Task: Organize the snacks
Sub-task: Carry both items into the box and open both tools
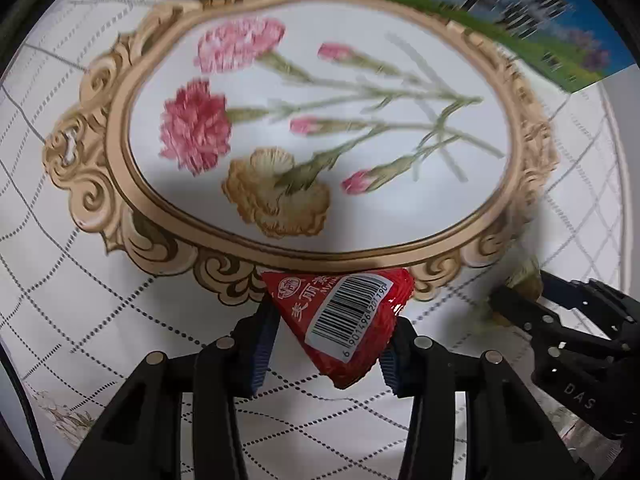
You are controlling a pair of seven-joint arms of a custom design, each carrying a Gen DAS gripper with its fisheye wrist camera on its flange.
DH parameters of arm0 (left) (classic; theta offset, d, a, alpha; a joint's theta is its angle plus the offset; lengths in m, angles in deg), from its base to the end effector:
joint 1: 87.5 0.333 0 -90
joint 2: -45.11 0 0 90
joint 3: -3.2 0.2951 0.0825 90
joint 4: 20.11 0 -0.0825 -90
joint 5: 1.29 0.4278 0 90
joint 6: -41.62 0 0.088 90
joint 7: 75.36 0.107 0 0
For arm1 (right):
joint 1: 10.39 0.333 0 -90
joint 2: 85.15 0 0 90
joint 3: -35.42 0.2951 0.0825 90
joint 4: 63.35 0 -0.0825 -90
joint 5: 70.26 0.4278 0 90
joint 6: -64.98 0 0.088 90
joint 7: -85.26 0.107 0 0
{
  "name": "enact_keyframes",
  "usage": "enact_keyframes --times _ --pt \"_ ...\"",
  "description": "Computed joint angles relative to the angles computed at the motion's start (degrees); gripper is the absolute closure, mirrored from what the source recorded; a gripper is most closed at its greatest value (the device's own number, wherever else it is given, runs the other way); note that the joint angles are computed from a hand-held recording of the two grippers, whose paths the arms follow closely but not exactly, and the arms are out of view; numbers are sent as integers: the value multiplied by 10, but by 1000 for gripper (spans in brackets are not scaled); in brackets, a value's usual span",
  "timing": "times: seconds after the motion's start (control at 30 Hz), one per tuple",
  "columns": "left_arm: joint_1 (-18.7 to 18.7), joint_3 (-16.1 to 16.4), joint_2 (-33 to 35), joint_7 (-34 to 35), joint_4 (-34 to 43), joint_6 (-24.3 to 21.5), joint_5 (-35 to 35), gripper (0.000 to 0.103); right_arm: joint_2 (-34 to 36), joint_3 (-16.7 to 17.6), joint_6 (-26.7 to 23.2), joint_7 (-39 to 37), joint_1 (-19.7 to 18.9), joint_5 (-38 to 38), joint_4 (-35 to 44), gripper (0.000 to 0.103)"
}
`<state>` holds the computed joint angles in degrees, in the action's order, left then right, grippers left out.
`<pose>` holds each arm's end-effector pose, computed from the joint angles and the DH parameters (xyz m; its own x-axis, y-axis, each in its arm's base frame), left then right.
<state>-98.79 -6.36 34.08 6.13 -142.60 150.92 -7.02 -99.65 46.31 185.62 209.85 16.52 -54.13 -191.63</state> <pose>0.4988 -0.1998 0.4471 -0.1742 -0.9832 0.0545 -0.9830 0.1769 0.0494 0.4112 0.3383 0.4453 -0.0787 -0.9700 -0.2299 -0.9968 0.0730 0.0330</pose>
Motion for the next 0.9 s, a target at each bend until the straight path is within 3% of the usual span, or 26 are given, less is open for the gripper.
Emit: enact_keyframes --times 0.4,0.7,0.9 --pt "0 13 4 48 123 -2 -62 61 -36 -15 13 -14 -21 3 51 54" --pt "15 -5 136 44 342 -11 -56 61 -31 -29 9 -47 -60 -26 154 54" --pt "15 -21 293 5 542 -56 -14 61 79 -35 2 -74 -79 -70 293 54"
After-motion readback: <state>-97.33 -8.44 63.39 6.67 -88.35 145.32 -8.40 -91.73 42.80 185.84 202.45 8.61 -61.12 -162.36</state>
